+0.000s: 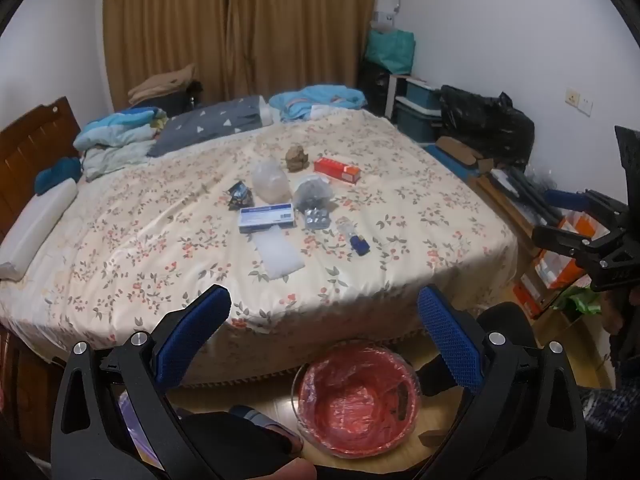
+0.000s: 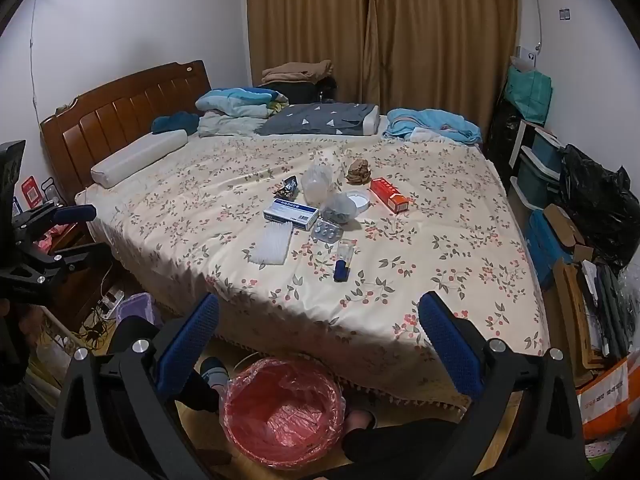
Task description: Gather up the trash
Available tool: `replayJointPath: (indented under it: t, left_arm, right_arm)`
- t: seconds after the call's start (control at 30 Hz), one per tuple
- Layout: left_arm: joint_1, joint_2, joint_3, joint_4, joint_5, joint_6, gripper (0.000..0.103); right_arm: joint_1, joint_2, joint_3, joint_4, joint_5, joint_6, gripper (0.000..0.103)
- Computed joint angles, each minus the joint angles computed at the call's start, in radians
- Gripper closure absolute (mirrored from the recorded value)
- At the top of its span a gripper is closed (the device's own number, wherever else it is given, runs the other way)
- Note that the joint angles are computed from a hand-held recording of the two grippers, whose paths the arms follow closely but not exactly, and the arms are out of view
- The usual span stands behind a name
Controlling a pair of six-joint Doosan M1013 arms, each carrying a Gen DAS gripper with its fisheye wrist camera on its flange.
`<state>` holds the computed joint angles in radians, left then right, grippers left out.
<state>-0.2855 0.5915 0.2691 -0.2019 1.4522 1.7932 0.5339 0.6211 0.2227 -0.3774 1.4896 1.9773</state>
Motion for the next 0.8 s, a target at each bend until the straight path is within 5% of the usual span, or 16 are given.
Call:
replayJointPath:
  t: [0.8]
  left_arm:
    - [0.0,0.004,-0.007,0.003,0.006,-0.001,0.005]
  right_arm:
    - [0.0,0.02,-0.037,-0.001,0.019,-0.01,0.005]
